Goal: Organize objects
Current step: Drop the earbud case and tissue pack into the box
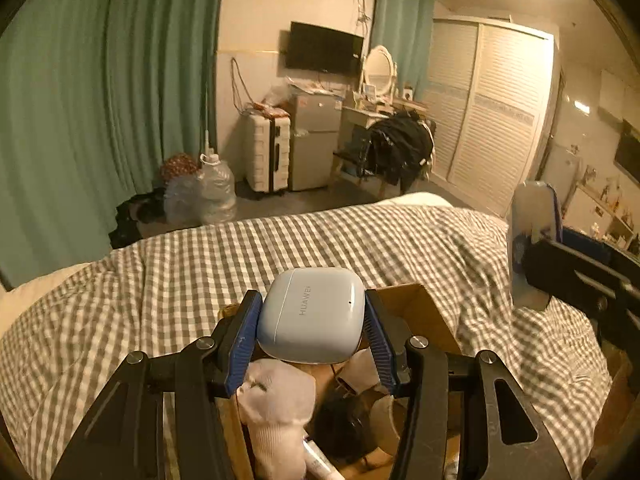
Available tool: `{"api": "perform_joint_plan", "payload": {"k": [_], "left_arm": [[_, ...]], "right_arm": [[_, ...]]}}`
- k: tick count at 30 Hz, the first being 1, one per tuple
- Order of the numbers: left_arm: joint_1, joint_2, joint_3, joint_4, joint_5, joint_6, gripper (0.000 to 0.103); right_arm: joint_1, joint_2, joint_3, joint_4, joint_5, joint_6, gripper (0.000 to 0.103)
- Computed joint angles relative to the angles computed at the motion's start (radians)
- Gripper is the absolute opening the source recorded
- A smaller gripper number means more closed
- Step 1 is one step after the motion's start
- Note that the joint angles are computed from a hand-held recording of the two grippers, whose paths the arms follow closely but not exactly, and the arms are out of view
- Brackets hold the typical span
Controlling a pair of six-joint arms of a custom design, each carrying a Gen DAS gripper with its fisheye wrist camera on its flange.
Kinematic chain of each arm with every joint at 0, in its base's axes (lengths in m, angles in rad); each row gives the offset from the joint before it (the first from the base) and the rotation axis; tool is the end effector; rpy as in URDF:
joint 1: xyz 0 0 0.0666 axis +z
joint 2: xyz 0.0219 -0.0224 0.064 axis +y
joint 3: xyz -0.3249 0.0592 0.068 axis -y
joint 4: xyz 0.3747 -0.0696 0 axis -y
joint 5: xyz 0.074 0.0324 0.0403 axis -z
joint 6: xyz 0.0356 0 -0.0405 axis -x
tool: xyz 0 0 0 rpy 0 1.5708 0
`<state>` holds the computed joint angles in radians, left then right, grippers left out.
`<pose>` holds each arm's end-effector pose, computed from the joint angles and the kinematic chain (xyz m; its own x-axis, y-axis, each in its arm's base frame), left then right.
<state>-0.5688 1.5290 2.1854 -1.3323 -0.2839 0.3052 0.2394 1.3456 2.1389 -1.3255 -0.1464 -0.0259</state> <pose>0.3905 -0.2383 0.6189 -0.6028 0.0430 -0.7967 0.1592 0.9850 -0.0673 0.3607 0.0930 0.6739 -0.5020 -0.0962 -0.8595 -0.3438 0.9341 0.0963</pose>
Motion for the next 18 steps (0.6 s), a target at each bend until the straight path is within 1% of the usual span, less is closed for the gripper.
{"api": "perform_joint_plan", "payload": {"k": [2,3,6,7,8,10,13,15,18], "left_arm": [[0.0,-0.014,-0.053,0.026,-0.014,-0.028,0.052],[0.0,-0.025,-0.093,0.037,-0.007,-0.049,0.052],[0.006,-0.034,-0.147,0.043,0.042,-0.074,0.052],[0.008,-0.024,-0.146,0.024,0.061,-0.079,0.052],[0.005,-0.021,-0.148,0.009,0.064,-0.082,0.052],[0.006,-0.016,-0.149,-0.005,0.051,-0.093,0.052],[0.01,-0.006,-0.144,-0.019,0.052,-0.086,0.052],[-0.002,-0.005,-0.143,-0.033,0.033,-0.07,0.052],[-0.002,-0.008,-0.15,-0.022,0.021,-0.074,0.054]], "right_arm": [[-0.01,0.002,-0.03,0.013,-0.023,-0.006,0.073],[-0.011,-0.002,-0.058,0.015,-0.038,-0.004,0.073],[-0.011,0.006,-0.119,-0.006,-0.07,0.009,0.073],[-0.008,0.01,-0.13,-0.015,-0.072,0.017,0.073],[-0.006,0.012,-0.149,-0.014,-0.065,0.026,0.073],[-0.006,0.019,-0.167,-0.016,-0.051,0.031,0.073],[-0.016,0.026,-0.178,-0.026,-0.07,0.026,0.073],[-0.019,0.025,-0.194,-0.029,-0.08,0.031,0.073],[-0.018,0.014,-0.225,-0.018,-0.074,0.028,0.074]]}}
